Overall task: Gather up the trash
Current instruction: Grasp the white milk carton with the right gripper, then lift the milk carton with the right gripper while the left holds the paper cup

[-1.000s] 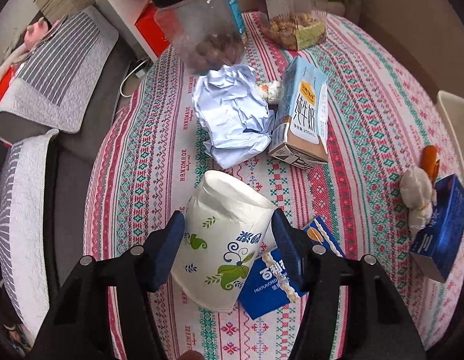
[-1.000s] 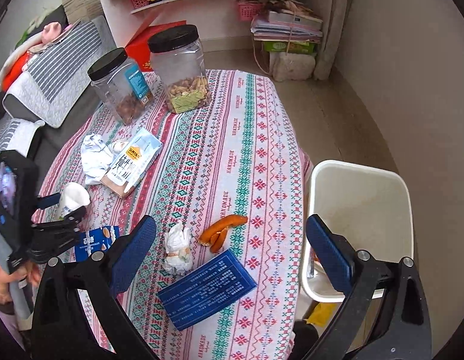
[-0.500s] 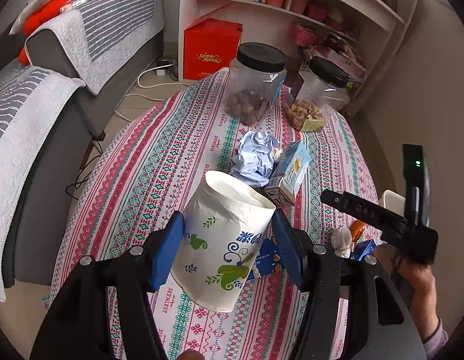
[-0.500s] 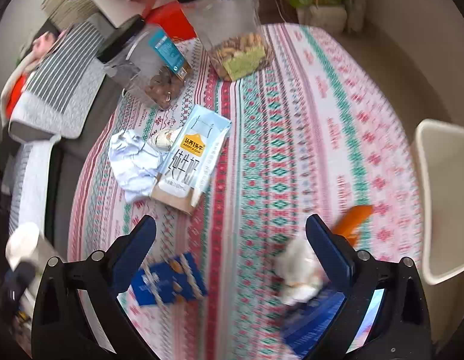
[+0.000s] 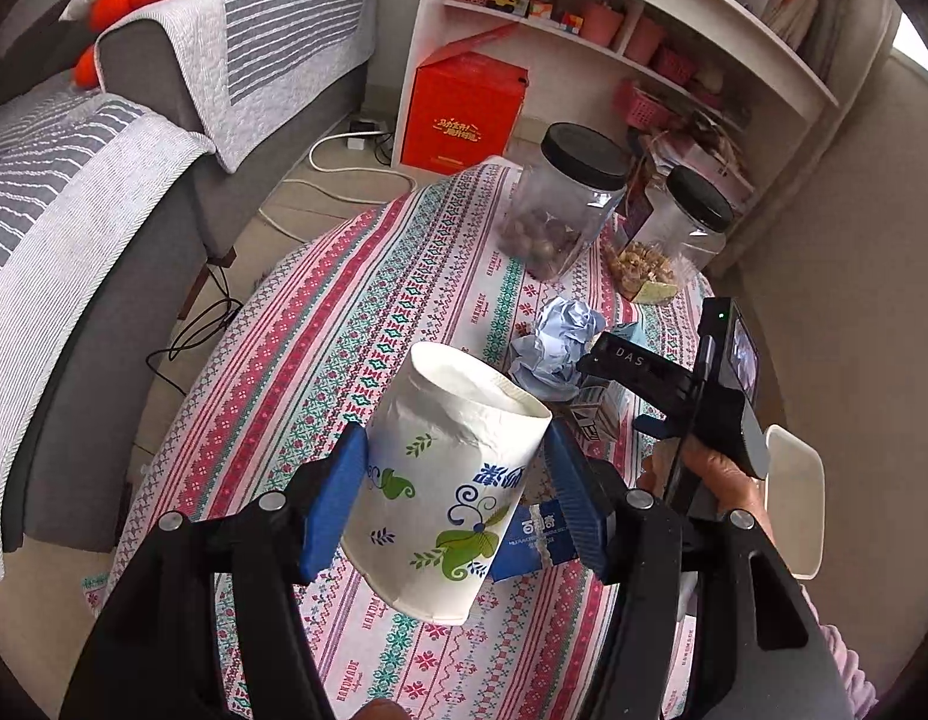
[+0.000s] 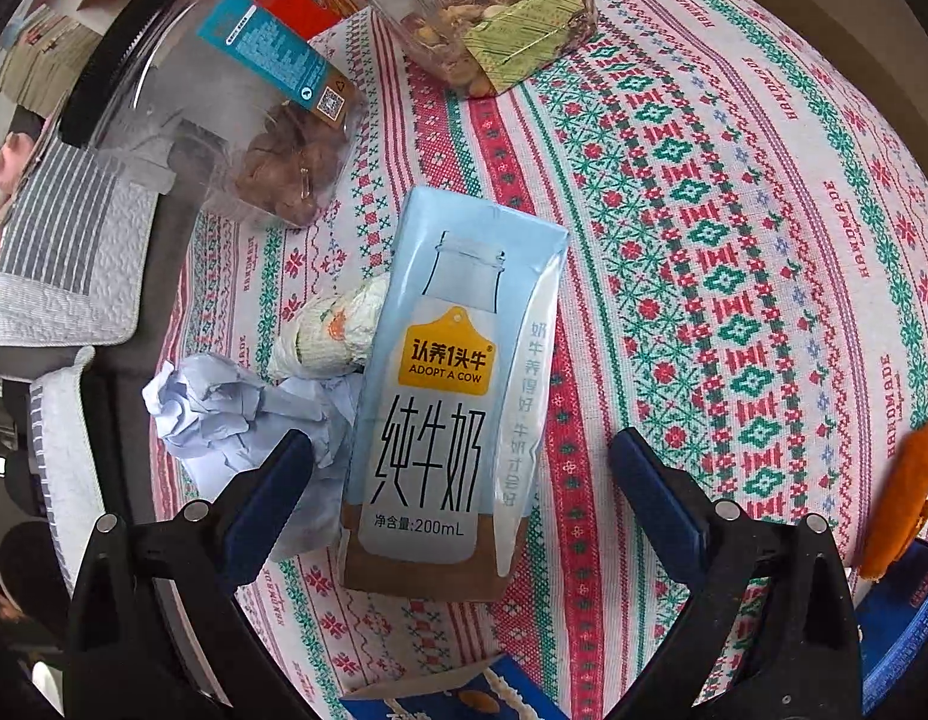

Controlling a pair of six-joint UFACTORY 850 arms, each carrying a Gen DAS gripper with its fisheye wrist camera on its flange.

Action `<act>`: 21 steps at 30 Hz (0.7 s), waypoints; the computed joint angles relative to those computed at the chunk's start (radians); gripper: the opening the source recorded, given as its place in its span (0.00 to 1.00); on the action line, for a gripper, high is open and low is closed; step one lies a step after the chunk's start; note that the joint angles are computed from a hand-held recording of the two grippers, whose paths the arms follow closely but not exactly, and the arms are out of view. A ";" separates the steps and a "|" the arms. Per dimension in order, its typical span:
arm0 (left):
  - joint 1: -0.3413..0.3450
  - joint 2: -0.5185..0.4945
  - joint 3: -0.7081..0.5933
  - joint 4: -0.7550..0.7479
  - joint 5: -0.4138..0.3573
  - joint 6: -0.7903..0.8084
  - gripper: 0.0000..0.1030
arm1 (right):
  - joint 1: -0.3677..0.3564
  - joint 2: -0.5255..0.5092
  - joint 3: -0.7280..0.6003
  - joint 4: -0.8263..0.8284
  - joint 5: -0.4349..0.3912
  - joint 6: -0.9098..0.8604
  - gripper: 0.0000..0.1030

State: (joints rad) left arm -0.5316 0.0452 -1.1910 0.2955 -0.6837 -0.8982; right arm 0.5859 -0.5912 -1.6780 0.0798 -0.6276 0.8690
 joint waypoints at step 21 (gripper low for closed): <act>-0.012 0.044 0.037 0.034 0.084 -0.075 0.59 | 0.075 0.361 0.270 -0.315 0.088 0.018 0.55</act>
